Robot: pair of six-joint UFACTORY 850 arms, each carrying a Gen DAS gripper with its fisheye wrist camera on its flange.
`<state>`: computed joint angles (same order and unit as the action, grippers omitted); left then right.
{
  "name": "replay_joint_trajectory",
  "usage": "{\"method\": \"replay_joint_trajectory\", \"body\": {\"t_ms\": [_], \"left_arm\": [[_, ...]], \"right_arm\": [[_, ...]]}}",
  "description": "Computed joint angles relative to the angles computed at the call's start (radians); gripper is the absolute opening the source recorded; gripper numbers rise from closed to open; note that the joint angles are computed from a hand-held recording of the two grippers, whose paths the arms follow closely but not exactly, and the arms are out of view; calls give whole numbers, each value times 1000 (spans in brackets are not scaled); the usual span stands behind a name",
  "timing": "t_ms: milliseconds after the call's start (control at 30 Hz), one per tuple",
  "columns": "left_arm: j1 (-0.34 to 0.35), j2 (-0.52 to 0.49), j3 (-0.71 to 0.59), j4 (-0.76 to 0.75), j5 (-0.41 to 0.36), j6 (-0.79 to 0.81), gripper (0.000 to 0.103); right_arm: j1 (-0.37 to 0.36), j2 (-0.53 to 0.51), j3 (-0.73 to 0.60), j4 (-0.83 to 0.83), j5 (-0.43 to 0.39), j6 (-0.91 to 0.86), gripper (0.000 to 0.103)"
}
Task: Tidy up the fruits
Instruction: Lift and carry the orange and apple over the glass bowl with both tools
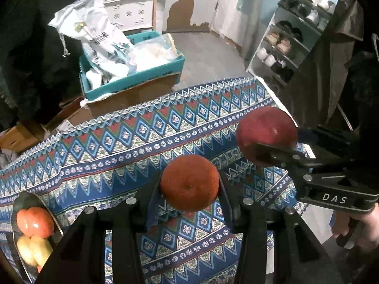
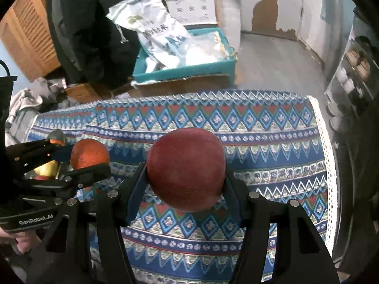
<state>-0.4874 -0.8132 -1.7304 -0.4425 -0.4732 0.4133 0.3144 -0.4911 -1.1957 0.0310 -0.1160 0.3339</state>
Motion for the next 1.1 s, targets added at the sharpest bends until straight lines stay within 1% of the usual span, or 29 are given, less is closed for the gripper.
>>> {"method": "replay_joint_trajectory", "body": {"t_ms": [367, 567, 800, 1100], "left_arm": [[37, 94, 96, -55, 52, 69, 46], [66, 141, 148, -95, 72, 105, 46], [117, 193, 216, -154, 89, 150, 46], [187, 237, 285, -190, 113, 160, 46]], "right_arm": [[45, 17, -46, 101, 1, -131, 60], [77, 9, -85, 116, -8, -164, 60], [111, -29, -153, 171, -34, -240, 60], [154, -107, -270, 329, -84, -416, 60]]}}
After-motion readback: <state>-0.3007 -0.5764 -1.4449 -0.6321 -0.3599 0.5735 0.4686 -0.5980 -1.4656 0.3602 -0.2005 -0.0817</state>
